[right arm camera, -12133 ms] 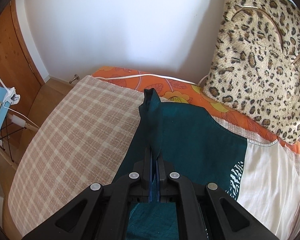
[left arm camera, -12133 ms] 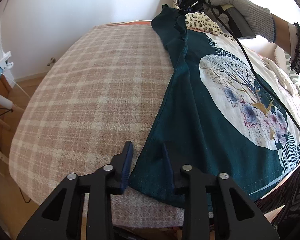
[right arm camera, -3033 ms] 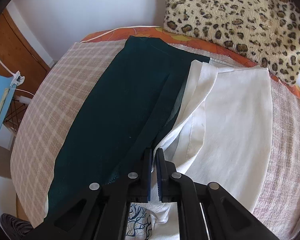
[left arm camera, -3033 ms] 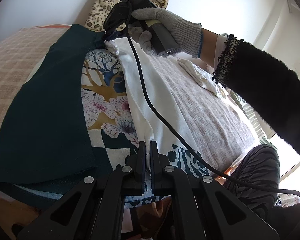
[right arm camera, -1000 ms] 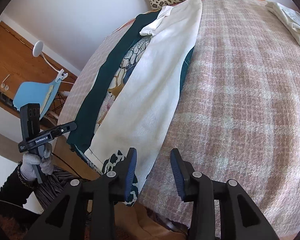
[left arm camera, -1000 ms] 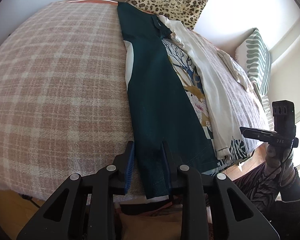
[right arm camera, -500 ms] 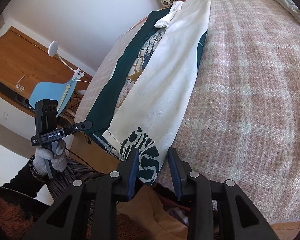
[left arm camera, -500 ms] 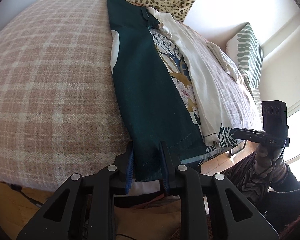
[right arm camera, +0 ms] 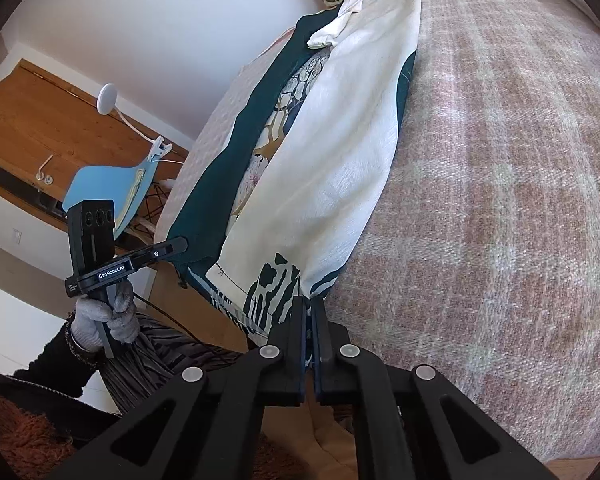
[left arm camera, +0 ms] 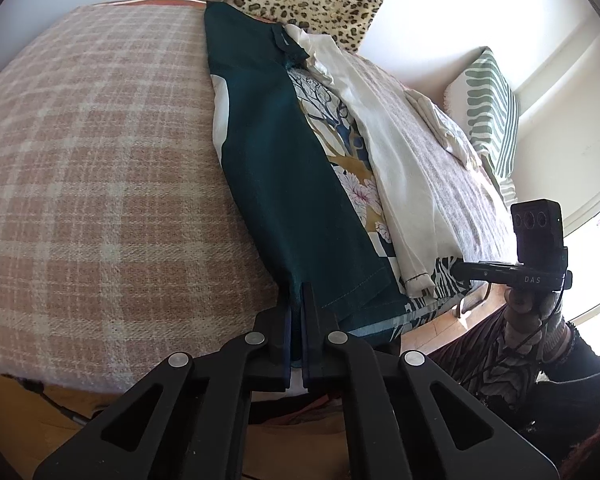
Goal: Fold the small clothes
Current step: 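Grip the green panel hem with the left tool while the right tool grips the printed hem, then lift the hem with both tools and fold it toward the collar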
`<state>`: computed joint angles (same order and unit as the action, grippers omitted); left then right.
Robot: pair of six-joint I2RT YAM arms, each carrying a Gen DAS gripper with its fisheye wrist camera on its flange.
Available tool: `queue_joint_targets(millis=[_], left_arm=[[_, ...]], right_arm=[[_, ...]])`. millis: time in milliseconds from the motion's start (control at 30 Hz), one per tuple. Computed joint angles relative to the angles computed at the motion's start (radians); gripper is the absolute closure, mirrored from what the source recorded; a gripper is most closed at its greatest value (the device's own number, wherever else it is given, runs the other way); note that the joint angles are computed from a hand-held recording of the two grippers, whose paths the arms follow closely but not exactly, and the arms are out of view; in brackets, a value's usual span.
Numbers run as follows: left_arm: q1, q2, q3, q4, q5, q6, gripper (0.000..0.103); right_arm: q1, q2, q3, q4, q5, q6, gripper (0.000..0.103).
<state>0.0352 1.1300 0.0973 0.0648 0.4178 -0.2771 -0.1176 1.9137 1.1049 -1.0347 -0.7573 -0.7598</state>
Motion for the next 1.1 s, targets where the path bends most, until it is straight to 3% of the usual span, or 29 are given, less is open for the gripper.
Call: queue_joint_targets(millis=[133,367,600,933,1100], left_arm=[[0.023,-0.001,0.007,0.000,0.025,0.007,0.101],[-0.026,0.061,0.013,0.030,-0.036,0.008,0.101],[-0.014,0.035,0.014,0.019,-0.024,0.010,0.101],[0.028,-0.004,0.060,-0.015,0.032,0.003,0.101],[0.036,0.053,0.112,0.045,0.030,-0.017,0.101]], right_arm=[[-0.010,0.020,0.020,-0.028,-0.021,-0.007,0.103],[-0.004,0.004,0.018,-0.020,0.040,-0.047,0.101],[-0.002,-0.006,0.046,-0.050,0.039,-0.051,0.102],[-0.053,0.089,0.157,-0.163,-0.063,-0.059,0.103],[-0.051,0.114,0.229,-0.180,-0.116,-0.028,0.103]])
